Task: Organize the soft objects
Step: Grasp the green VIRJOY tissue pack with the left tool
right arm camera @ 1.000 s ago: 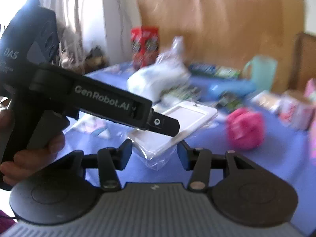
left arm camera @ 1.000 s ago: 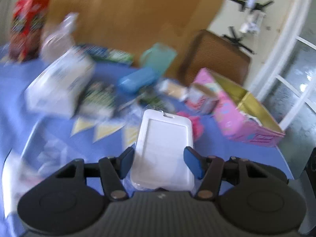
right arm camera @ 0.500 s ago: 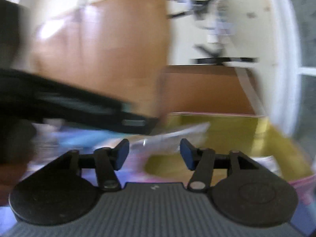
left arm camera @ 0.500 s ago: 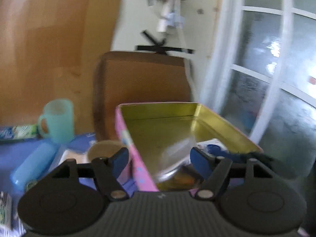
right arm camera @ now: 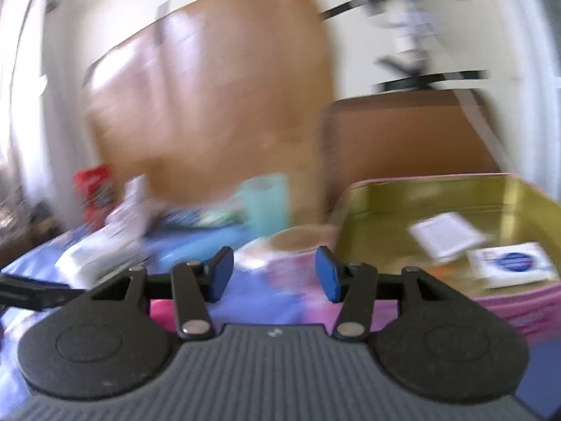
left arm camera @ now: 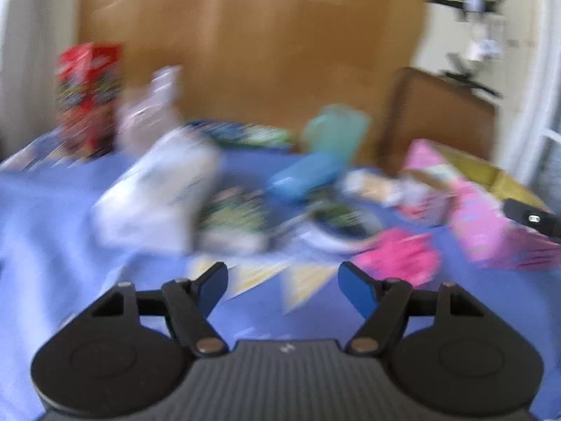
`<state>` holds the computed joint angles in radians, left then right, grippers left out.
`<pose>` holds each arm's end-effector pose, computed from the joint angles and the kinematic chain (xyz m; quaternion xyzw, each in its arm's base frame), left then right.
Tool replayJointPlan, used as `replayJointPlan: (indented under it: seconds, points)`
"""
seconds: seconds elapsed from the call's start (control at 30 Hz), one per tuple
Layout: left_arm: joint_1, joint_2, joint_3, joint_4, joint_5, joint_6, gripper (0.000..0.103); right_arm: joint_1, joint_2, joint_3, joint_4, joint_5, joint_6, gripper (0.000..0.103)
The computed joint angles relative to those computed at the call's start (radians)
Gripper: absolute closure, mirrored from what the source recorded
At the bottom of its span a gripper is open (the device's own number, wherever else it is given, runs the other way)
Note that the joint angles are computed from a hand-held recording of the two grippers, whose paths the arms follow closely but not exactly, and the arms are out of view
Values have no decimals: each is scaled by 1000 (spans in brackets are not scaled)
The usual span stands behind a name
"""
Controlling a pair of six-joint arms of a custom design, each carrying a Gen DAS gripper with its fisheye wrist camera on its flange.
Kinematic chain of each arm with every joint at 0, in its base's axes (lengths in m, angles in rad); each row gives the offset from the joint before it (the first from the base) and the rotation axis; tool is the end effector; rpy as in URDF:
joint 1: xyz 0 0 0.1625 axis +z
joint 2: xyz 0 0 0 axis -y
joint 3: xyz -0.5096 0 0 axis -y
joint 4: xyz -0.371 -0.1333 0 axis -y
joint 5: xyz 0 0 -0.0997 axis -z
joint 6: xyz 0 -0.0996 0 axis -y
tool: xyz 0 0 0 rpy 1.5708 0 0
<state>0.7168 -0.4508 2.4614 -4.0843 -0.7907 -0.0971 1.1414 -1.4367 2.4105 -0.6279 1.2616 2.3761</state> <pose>-0.1847 -0.4307 0.0348 0.2431 0.8674 -0.3732 0.2221 0.0105 -0.3701 0.2347 0.2225 -0.7823 0.5405 0.2154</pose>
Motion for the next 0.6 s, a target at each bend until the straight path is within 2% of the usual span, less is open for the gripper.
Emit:
replayJointPlan:
  seconds: [0.13,0.23,0.37,0.53,0.6]
  points:
    - [59,-10,39,-79,15,-22,31,117,107,-63,93,91,-18,49]
    - [87,-1,42,-164,41,37,31,203,189,-131,184,154,0,51]
    - [124,-2,39,-234,49,104,31,321,313,-214,232,253,-9,50]
    - [184,-30,52,-263,-73,86,31,437,476,-354,238,424,17,50]
    - [202,-35,53,-266,-111,87,31,466,530,-397,226,502,16,45]
